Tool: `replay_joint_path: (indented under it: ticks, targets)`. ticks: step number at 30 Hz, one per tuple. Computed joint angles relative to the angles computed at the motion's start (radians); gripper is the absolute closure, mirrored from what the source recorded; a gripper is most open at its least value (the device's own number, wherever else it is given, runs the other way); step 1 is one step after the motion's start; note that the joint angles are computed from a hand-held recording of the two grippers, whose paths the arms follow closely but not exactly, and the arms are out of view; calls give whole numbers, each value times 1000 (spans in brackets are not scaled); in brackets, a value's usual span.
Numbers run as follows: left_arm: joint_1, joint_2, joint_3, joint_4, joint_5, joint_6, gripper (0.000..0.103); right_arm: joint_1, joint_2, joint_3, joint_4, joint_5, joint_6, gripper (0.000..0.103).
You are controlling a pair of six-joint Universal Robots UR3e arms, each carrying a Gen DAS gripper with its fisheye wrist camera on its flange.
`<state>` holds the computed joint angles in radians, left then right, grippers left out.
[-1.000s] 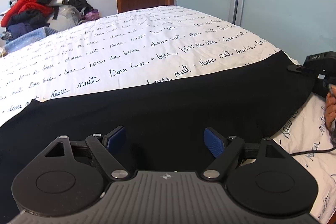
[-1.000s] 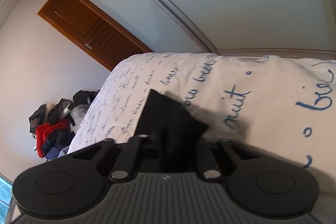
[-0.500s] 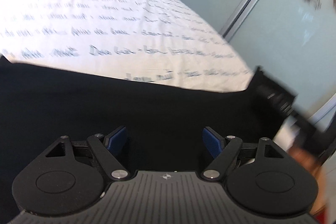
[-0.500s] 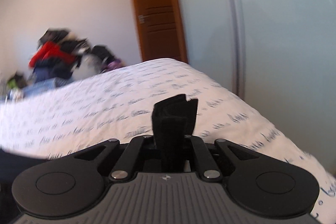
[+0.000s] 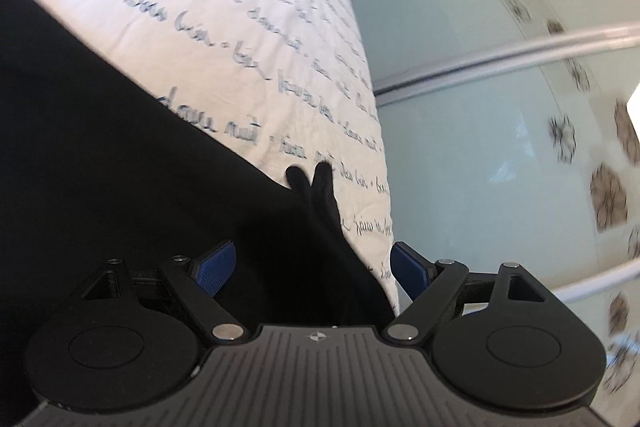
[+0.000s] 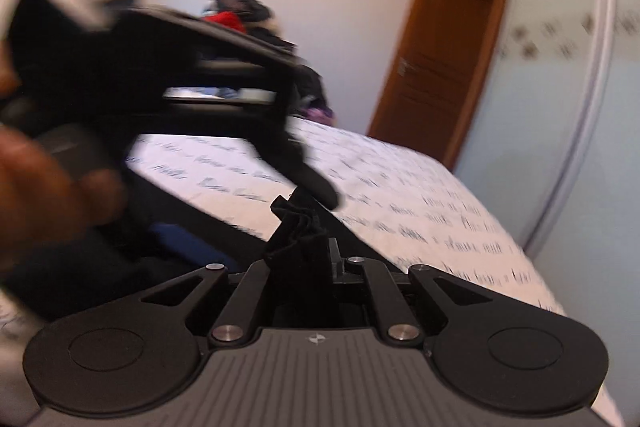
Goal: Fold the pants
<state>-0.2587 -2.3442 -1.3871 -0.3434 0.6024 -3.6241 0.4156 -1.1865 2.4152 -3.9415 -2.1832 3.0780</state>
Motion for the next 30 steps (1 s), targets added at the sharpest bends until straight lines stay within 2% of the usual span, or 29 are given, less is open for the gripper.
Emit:
replay_joint_path:
  ticks: [4,7,9,10,12,13,17,24,28,30]
  targets:
    - [18,-25,18,-13,-8,-24,30,78,66,-73,18,-45,-76,96]
    - [25,-31,22,-24,-10,-28,42,105,76,-95,55,-50,-88,96]
    - [22,-37,38,-54,-2,-13,61,116,78,-104,79,-56,-85,96]
    - [20,-39,47,-77,4,2,66,119,76,-107,96,-59,-83,96]
    - [16,-38,50,-103,18,25,83,119,67,-104,117,-53,-76,97]
    - [15,-35,47,-110,24,35,86,122,65,-106,127,-57,-71,96]
    - [7,-26,37,-104,55,65,91,127,34,-96,192,-55,-34,96]
    - [-21,32,-15,-39,158,156,93,171,17,-94,232,-103,-19,94]
    - [-31,71,-60,7,209,215,93,178,7,-79,226,-95,-14,94]
    - [-32,98,-94,34,238,251,93,160,-25,-67,230,-55,0,94]
